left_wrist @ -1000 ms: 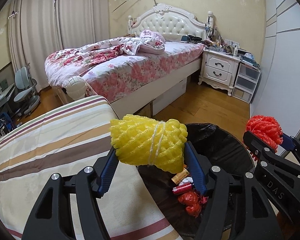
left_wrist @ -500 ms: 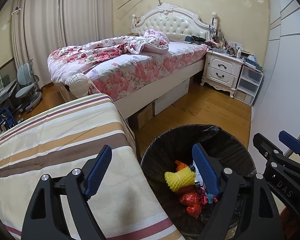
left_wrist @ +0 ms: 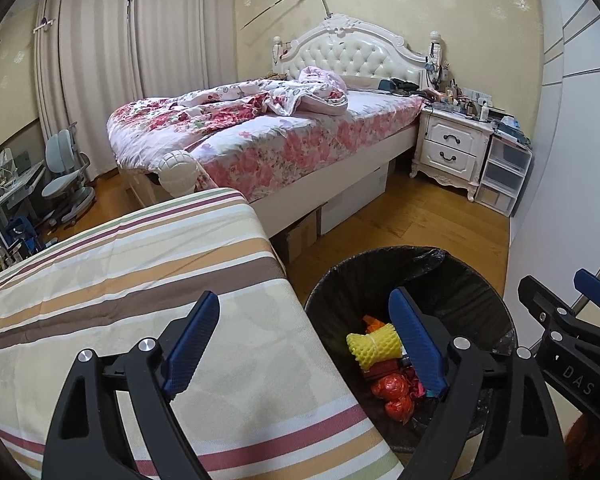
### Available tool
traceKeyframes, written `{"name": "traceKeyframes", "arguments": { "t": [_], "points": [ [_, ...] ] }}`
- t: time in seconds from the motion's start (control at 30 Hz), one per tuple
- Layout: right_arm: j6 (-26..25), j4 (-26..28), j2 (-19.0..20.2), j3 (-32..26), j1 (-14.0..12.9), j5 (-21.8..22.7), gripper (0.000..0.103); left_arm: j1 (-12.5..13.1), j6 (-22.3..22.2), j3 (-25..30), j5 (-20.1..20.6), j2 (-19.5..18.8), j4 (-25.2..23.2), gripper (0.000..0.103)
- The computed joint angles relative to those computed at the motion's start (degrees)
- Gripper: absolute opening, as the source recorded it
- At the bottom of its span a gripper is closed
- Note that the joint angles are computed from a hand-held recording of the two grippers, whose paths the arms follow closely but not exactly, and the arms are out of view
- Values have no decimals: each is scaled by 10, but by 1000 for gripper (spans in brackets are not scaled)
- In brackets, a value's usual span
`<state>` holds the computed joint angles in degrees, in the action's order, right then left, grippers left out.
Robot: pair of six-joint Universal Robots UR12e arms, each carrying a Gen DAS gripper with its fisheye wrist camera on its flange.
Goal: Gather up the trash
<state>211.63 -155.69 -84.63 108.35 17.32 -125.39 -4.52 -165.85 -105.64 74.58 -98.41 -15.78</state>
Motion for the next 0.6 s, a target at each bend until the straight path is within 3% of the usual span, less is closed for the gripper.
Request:
{"name": "traceKeyframes", "arguments": {
  "t": [0.6],
  "points": [
    [19,18,-17,12,59,-35,86,48,3,-56,-14,61,3,84]
  ]
}}
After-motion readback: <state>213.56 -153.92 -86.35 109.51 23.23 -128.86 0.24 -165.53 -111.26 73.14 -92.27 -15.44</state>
